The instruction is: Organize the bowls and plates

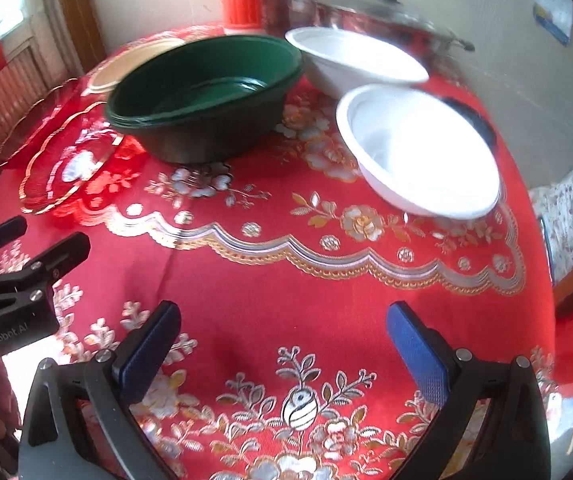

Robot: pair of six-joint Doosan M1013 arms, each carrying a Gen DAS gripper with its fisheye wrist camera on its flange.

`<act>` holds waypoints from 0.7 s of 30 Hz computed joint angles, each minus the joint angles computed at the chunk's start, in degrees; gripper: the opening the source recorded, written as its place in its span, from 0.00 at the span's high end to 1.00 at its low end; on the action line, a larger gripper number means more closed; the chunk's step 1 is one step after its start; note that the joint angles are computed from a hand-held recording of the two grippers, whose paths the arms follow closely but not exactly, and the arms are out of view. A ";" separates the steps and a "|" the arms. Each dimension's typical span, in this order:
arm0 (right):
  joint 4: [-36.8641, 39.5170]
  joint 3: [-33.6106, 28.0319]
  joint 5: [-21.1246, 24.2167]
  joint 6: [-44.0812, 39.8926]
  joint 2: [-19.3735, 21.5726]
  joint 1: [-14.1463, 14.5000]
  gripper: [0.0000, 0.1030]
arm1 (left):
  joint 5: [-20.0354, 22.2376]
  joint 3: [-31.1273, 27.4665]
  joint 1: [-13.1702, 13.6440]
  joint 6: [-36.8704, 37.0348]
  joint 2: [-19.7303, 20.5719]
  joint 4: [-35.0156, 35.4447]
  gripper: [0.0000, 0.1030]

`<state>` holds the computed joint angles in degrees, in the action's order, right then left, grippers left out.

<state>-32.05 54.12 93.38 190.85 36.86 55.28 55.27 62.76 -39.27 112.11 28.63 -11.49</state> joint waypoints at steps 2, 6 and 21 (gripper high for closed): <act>-1.42 -1.69 -0.38 -2.56 0.14 0.12 0.00 | 0.24 -0.93 0.59 -0.66 -0.20 0.93 0.01; -3.86 -5.44 -4.33 -8.60 0.36 -0.87 0.00 | 0.75 -5.49 2.58 -5.16 0.99 4.71 0.01; -2.09 -35.81 -7.73 -34.77 14.04 -7.38 0.00 | 12.28 -28.55 8.88 -19.23 13.56 10.28 0.01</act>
<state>-34.14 18.31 85.66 156.08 50.90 47.90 67.55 34.20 -30.38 92.88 42.18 -1.21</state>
